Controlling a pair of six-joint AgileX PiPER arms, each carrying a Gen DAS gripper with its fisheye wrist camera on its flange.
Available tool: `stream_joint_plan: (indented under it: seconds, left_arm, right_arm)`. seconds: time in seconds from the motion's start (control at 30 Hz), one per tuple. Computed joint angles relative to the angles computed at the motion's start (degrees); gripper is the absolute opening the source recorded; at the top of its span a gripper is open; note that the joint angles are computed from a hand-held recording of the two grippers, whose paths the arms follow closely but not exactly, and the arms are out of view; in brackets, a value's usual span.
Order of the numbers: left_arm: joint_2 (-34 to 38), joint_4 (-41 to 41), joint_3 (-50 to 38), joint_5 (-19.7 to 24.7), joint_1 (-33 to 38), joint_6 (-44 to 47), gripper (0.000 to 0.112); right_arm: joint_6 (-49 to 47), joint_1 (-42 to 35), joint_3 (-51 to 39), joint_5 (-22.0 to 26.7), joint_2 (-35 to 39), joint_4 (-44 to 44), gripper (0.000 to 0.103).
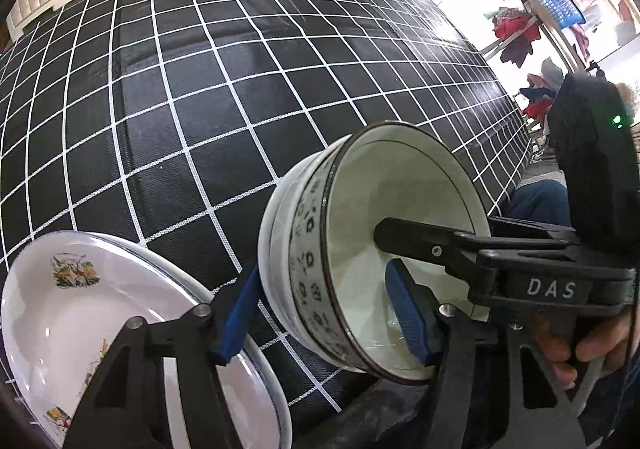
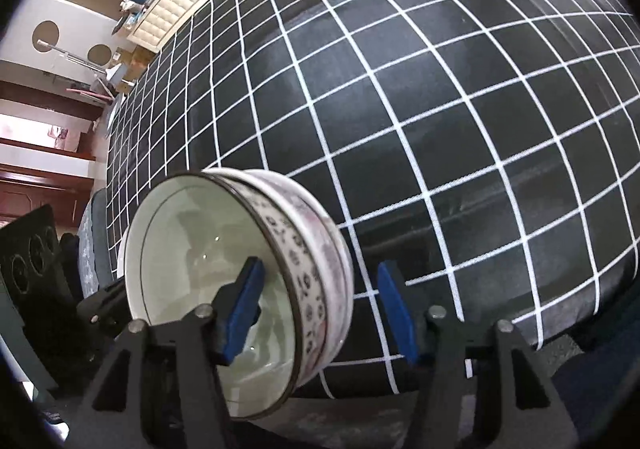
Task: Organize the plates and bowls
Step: 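Lift the bowl stack with the right gripper over the printed plate stack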
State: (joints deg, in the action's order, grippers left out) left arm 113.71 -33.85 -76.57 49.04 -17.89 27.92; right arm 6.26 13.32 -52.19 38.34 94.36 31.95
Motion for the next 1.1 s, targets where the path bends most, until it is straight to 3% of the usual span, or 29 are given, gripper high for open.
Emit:
stream_joint_plan:
  seconds: [0.1,0.43,0.47,0.5,0.8,1.1]
  left_arm:
    - [0.4,1.9,-0.9,0.1,-0.9,-1.9,0.059]
    - [1.5,4.7,-2.9,-0.7,-3.0,-7.0,0.055]
    - [1.4,4.8,-2.7,-0.9,-3.1,-7.0,0.055]
    - [1.3,5.0,-2.6,-1.2,-3.3,-7.0,0.055]
    - [0.7,6.1,-1.9,-1.9,-3.7,-9.9,0.053]
    - [-0.2,9.4,-2.7,-1.4,-5.3,-16.9,0.054]
  right_arm:
    - [-0.9,-1.0,-0.2,1.4,0.3,2.3,0.057]
    - [-7.7,-5.4,3.7,2.3,-0.7,10.5,0.062]
    - [-9.2,-6.0,4.6,2.2,-1.2,11.8,0.061]
    - [-10.9,-6.3,5.1,2.1,-1.5,14.0,0.052]
    - [-1.4,-3.4,4.1,-0.1,-2.3,9.2,0.052]
    - [3.5,-2.7,0.9,2.2,-3.4,6.7,0.052]
